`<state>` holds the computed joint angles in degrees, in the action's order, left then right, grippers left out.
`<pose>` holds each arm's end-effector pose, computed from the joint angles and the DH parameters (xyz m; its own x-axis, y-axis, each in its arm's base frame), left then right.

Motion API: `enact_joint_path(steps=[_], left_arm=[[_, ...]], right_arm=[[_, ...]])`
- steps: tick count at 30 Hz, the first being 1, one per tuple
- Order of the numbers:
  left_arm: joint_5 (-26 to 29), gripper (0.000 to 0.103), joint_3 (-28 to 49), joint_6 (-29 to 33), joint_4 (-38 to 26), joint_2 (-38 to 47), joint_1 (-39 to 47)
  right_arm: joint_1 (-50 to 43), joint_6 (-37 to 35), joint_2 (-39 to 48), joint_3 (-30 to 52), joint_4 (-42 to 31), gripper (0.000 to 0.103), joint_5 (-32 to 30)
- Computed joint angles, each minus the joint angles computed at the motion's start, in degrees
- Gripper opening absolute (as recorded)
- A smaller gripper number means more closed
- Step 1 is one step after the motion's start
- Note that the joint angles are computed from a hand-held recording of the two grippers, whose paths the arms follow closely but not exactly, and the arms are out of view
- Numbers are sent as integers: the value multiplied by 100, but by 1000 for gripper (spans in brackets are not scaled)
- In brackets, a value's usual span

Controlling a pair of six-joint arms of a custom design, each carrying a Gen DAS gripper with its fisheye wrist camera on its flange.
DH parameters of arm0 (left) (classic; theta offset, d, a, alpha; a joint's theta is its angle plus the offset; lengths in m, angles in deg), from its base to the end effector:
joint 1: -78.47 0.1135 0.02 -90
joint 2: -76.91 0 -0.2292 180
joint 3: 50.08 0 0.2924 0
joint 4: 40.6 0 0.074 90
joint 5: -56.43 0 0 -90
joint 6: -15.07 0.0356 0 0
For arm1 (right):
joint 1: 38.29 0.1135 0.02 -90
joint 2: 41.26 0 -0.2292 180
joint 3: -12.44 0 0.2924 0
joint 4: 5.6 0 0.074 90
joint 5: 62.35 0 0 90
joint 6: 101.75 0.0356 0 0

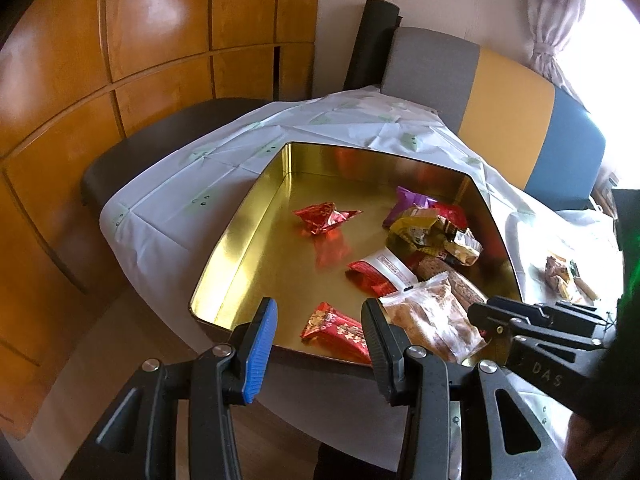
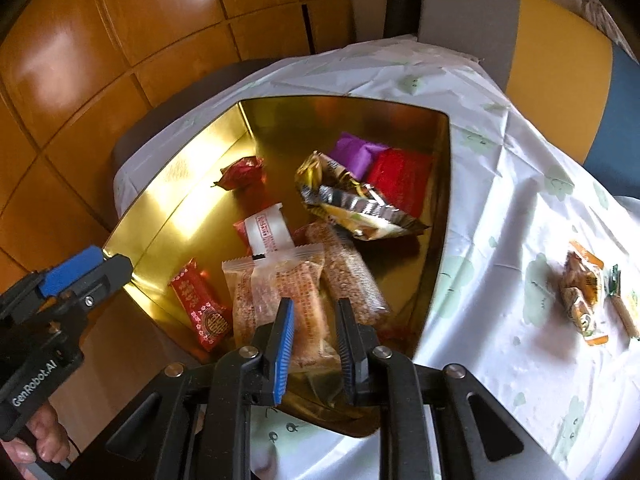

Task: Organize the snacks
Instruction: 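Carry the bread pack into the tin with the right tool and release it, then grasp the orange-topped nut bag with the left tool while the right tool moves to the cracker pack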

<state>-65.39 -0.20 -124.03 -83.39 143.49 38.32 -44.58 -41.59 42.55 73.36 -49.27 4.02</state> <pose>0.2123 -0.1545 0.1500 -0.6906 -0.2577 -0.6758 -0.2730 0.9581 -0.0863 0.3068 -0.0195 0.1298 -0.7621 -0.3746 -0.5280 -0.5042 0.8551 0.1211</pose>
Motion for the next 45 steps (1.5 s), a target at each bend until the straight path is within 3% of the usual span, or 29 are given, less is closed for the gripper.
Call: enact_joint_path(steps=[3,6,16,29,34,38,40,45], left_arm=[[-27,45,55,42,2,52,-72],[-140,52,123,160,35,115,-207],[-124,53,419,416,152,453,-487],[-26,53,1236,934,293,1280,-947],[125,53,1777,1215,315,1744,-1105],[388,53,2401,1455,251,2262,-1199],[534,60,2881,1662,219,2669,-1257],[1163,71,4173,1888,146,3763,-1210]], right_arm=[[-121,-72,-171,-78,-18,21,-51],[-363,-165,-286,-65,-131,21,-228],[-1345,-780,-172,396,-566,29,-505],[-3012,-1778,1282,1945,-633,30,21],[-3563,-1719,2267,2945,-560,30,290],[-3945,-1263,3210,3889,-715,30,367],[-3987,-779,3654,4496,-1037,30,647],[-4153,-243,4104,5295,-1584,30,239]])
